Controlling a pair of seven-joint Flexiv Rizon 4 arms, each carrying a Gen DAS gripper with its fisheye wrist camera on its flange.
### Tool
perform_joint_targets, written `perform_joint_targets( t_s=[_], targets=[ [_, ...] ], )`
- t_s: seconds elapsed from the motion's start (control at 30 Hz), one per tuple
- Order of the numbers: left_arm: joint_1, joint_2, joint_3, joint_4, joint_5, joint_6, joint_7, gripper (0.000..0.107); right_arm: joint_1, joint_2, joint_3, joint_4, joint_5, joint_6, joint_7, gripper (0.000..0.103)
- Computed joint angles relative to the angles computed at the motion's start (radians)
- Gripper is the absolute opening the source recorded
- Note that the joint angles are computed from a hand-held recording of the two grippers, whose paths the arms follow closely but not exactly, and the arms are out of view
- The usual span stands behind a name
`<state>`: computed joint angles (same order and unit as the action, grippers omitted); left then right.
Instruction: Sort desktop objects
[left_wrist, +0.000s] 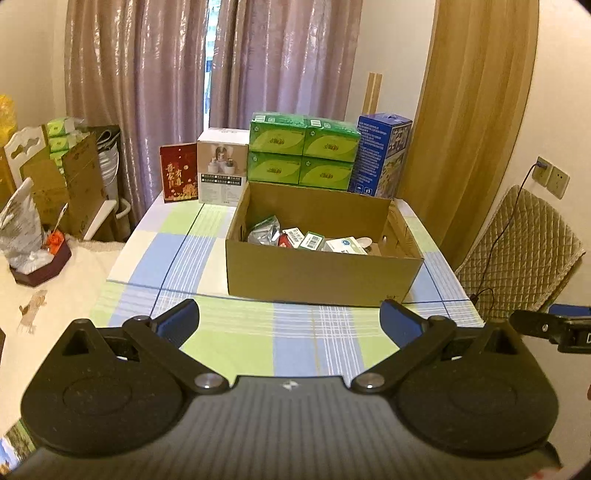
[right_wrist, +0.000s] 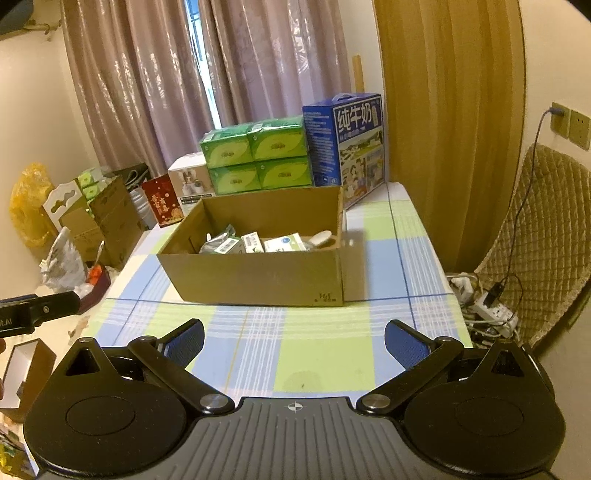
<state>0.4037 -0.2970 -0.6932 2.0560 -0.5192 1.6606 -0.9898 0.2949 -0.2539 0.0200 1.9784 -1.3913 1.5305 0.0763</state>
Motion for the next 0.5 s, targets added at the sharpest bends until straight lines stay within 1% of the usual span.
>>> perform_joint_targets(
  t_s=[0.07, 0.2, 0.37, 0.4, 0.43, 0.5],
  targets=[
    [0.008, 0.019, -0.009, 0.017, -0.011, -0.005, -0.007, 0.102, -0.002, 0.018, 0.001, 0.014, -0.026, -0.001, 0.022, 0.101],
    [-0.052, 0.063, 0.059, 0.043, -0.035, -0.01, -0.003, 0.102, -0.019, 0.042, 0.016, 0.027, -0.073, -0.006, 0.055, 0.101],
    [-0.095, 0.104, 0.095, 0.078, -0.092, 0.012, 0.035, 0.102, -0.047, 0.071, 0.043, 0.037, -0.141, -0.015, 0.105, 0.101],
    [-0.11, 0.109, 0.109, 0.082, -0.099, 0.013, 0.04, 0.102, -0.051, 0.076, 0.049, 0.039, -0.151, -0.018, 0.11, 0.101],
    [-0.142, 0.108, 0.146, 0.077, -0.094, 0.006, 0.035, 0.102, -0.056, 0.08, 0.054, 0.04, -0.162, -0.019, 0.118, 0.101],
    [-0.187, 0.114, 0.197, 0.081, -0.093, 0.004, 0.037, 0.102, -0.064, 0.088, 0.064, 0.046, -0.173, -0.024, 0.12, 0.101]
  ],
)
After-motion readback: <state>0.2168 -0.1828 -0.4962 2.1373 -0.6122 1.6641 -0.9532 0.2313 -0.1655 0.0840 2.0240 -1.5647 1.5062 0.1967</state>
